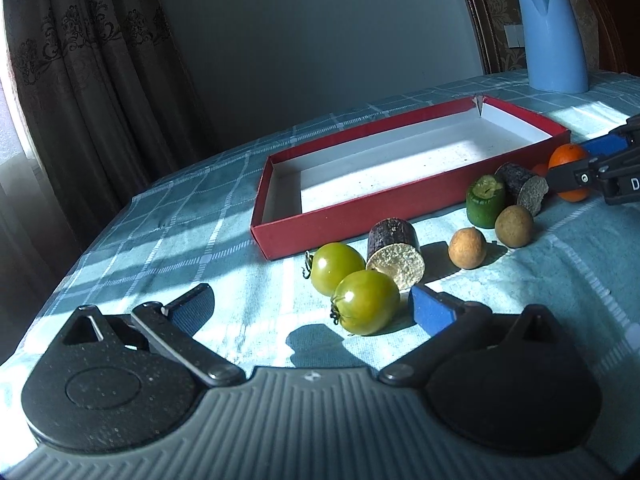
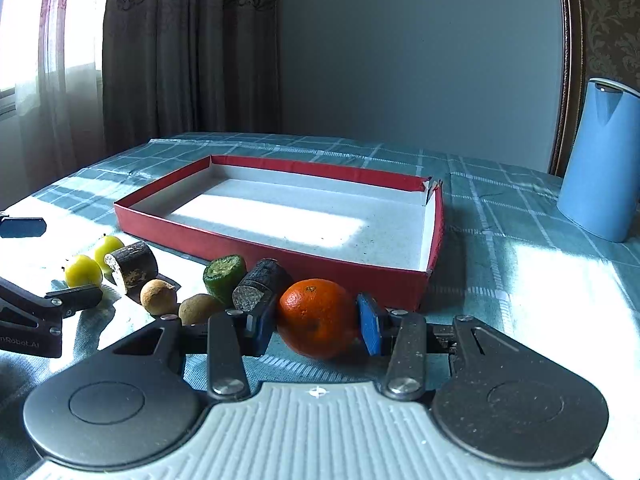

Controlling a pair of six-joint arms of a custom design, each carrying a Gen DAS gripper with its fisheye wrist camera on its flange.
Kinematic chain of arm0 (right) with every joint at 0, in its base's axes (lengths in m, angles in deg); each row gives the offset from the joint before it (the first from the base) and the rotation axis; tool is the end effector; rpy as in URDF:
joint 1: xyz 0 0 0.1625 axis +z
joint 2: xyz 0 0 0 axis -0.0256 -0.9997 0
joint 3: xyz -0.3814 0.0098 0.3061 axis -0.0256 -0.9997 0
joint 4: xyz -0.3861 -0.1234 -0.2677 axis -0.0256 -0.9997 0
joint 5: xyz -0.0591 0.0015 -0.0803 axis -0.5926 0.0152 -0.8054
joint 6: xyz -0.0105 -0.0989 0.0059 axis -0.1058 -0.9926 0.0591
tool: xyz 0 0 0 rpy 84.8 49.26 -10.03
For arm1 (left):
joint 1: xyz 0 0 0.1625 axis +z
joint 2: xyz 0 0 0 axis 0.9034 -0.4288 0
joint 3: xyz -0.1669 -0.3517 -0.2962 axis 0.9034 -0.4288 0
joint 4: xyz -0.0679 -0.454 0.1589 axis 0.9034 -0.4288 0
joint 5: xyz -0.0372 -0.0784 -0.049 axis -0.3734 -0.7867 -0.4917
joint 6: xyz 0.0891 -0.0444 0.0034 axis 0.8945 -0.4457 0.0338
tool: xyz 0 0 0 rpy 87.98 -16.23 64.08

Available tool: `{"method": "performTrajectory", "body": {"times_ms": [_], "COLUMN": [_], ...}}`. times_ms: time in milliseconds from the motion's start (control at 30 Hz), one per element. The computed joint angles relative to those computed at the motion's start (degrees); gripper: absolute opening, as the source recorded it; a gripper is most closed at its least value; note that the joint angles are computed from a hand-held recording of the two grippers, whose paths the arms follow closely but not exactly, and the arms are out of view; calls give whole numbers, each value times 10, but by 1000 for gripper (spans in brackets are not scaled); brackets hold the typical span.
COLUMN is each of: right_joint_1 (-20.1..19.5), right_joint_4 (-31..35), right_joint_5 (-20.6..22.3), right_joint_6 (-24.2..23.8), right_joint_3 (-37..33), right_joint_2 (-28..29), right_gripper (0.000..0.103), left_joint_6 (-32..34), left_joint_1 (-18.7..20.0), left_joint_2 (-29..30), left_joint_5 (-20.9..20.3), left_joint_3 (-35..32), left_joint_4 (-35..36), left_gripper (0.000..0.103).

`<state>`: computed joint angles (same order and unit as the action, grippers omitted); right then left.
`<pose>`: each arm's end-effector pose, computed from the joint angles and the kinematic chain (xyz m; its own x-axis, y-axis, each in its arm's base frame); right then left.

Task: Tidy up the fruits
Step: 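Close the right gripper on the mandarin while the left gripper grasps a green tomato, then carry the mandarin with the right gripper into the tray while the left releases the green tomato there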

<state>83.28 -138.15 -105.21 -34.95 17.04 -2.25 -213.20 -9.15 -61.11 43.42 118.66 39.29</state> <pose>0.0020 -0.8062 0.1862 -0.6740 -0.0596 0.7364 -0.6774 0.4476 -0.5838 -0.2953 -0.7870 -0.0477 -0.4269 0.2935 -0.8553 0.8693 0.3938 -0.2988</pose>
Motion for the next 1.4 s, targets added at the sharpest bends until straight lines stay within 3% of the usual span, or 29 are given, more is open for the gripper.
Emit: {"method": "performTrajectory", "body": {"times_ms": [167,300,367,433,467,767,1067,1233,1400], "right_joint_1": [0,0,-1,-1,-1,-4,-1,9,21], "right_joint_4": [1,0,-2,-4,-6,-31,-124,-116,-61], "right_joint_5": [0,1,3,4,4,17,46,26,-8], "right_joint_6": [1,2,4,8,8,10,-12,-20,-19], "right_joint_3": [0,0,1,1,2,8,9,-25,-94], "right_joint_2": [0,0,0,0,0,0,15,25,45], "right_gripper": [43,43,43,43,43,43,43,43,43], "left_joint_6": [-112,-130,-142,-160,-157,-115,-53,-51,-61], "left_joint_1": [9,13,15,16,14,11,2,1,7], "left_joint_2": [13,8,6,8,9,-5,-27,-3,59], "left_joint_5": [39,59,79,101,103,98,111,117,107], "left_joint_3": [-51,-46,-46,-56,-57,-17,15,-43,-162], "left_joint_4": [121,129,144,174,177,115,51,61,108], "left_gripper": [83,74,60,37,34,31,31,31,31]}}
